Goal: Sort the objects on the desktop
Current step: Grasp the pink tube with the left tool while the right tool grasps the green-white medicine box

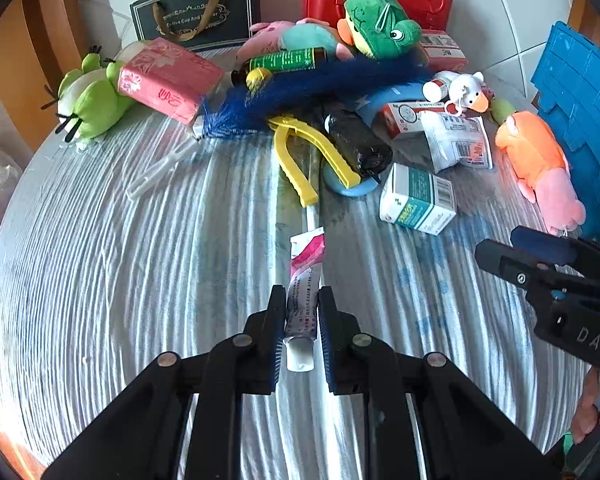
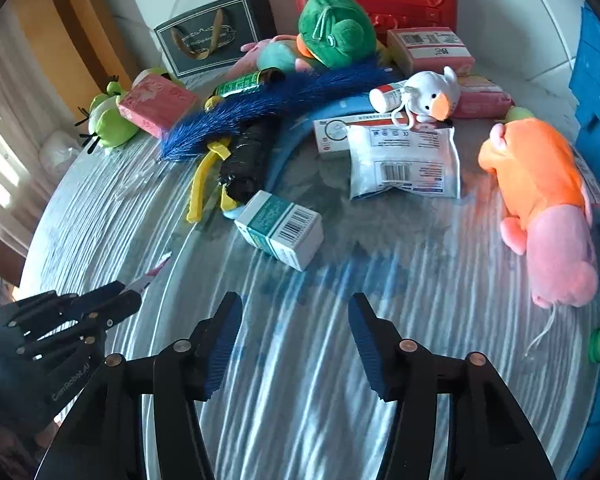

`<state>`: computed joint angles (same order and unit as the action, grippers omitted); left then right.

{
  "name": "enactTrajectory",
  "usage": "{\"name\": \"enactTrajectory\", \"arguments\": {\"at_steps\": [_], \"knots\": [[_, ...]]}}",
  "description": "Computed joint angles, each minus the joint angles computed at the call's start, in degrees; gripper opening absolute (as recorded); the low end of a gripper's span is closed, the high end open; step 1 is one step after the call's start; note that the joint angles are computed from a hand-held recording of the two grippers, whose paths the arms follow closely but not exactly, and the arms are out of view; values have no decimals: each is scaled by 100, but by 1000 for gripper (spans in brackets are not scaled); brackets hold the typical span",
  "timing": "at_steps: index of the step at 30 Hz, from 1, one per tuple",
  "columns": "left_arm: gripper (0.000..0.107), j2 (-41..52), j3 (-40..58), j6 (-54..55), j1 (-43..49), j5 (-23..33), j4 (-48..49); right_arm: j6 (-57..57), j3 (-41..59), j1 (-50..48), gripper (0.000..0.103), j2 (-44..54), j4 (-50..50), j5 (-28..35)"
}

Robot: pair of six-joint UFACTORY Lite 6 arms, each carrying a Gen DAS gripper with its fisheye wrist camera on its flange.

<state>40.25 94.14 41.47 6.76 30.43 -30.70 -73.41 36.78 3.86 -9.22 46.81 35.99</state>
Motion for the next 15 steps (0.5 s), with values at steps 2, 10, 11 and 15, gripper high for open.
{"name": "enactTrajectory", "arguments": {"at_steps": [2, 10, 11, 15], "knots": [[16, 328, 399, 121, -22, -128, -116, 74, -92, 272, 60, 95, 296, -354], [16, 1415, 1791, -305, 3, -131, 134, 51, 273, 1506, 94, 1397, 1827, -1929], [16, 1485, 1880, -362, 16, -118, 201, -105, 354, 1589, 94, 1562, 2090, -2026], [16, 1371, 1748, -334, 70, -232, 294, -1312, 566, 1763, 66, 2028, 3412, -2127]]}}
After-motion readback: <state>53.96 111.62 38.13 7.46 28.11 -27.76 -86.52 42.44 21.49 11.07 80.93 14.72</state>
